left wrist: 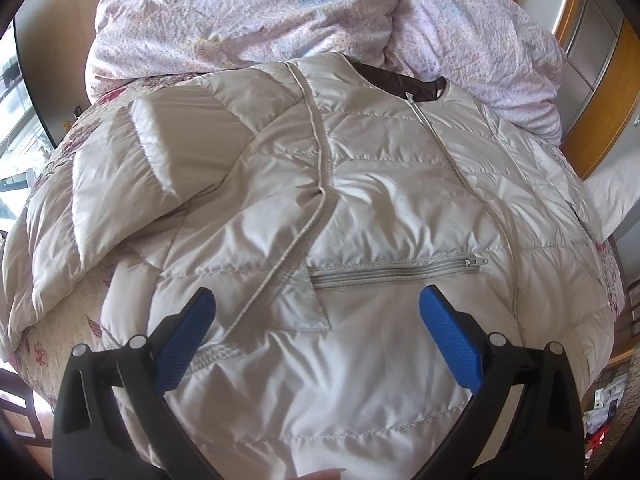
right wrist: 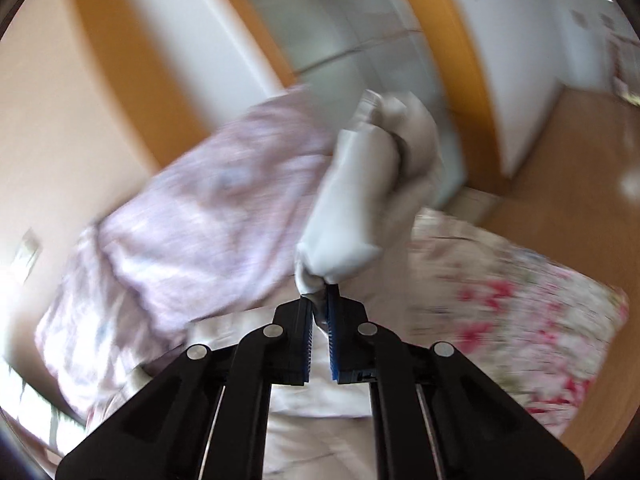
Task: Fold large clothes
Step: 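Grasp the jacket sleeve with the right gripper and lift it, then lay the sleeve across the jacket body and open the right gripper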
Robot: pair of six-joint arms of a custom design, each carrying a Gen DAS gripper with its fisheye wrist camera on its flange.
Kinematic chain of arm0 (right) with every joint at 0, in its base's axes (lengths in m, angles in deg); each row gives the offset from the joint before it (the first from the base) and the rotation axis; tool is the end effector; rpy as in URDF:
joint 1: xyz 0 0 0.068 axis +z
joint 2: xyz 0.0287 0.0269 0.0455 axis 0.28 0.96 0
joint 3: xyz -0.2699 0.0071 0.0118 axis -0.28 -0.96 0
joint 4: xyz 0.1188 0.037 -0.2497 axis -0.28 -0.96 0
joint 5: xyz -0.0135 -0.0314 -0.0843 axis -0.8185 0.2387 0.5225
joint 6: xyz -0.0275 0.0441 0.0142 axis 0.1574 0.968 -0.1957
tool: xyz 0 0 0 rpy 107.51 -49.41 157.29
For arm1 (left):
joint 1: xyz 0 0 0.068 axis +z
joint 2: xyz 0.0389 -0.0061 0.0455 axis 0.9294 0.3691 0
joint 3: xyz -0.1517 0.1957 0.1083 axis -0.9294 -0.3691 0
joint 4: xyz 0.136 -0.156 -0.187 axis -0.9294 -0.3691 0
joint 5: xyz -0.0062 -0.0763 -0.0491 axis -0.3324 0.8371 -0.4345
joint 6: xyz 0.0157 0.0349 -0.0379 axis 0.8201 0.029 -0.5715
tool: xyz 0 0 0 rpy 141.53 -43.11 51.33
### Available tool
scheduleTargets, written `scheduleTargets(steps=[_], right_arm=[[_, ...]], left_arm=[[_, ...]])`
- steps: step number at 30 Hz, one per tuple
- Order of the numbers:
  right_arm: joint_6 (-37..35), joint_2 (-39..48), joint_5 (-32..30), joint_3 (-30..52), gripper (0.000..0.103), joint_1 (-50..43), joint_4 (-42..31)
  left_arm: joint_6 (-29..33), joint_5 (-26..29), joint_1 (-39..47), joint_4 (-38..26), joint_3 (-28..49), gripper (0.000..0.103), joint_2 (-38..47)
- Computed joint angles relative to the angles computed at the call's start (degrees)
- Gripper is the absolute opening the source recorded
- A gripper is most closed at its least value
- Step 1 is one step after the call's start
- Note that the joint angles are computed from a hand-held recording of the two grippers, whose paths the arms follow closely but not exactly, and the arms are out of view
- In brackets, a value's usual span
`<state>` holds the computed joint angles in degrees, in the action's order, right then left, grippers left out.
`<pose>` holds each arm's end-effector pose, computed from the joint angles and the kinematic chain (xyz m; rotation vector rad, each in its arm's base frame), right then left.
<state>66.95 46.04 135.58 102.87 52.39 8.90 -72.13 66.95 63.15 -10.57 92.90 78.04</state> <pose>0.1513 0.0727 0.1834 1.1411 1.6579 -0.0123 0.3650 -0.0432 0.1443 0.5769 2.5148 -0.3019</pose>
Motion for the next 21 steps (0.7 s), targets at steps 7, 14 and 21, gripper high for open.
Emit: scheduleTargets(steps=[7, 14, 21], right_arm=[[-29.1, 22.8, -8.8, 14.3, 0.007, 2.6, 29.1], [-36.6, 47.9, -25.0, 31.1, 0.007, 1.0, 37.0], [-34.3, 70.0, -34.1, 49.5, 0.007, -0.3, 28.4]], left_arm=[[0.2, 1.6, 2.8, -0.9, 0.8, 0.101, 0.2], [1.1, 3.3, 5.2, -1.0, 0.6, 0.101, -0.3], [2.3, 5.2, 7.3, -1.7, 1.0, 0.101, -0.6]])
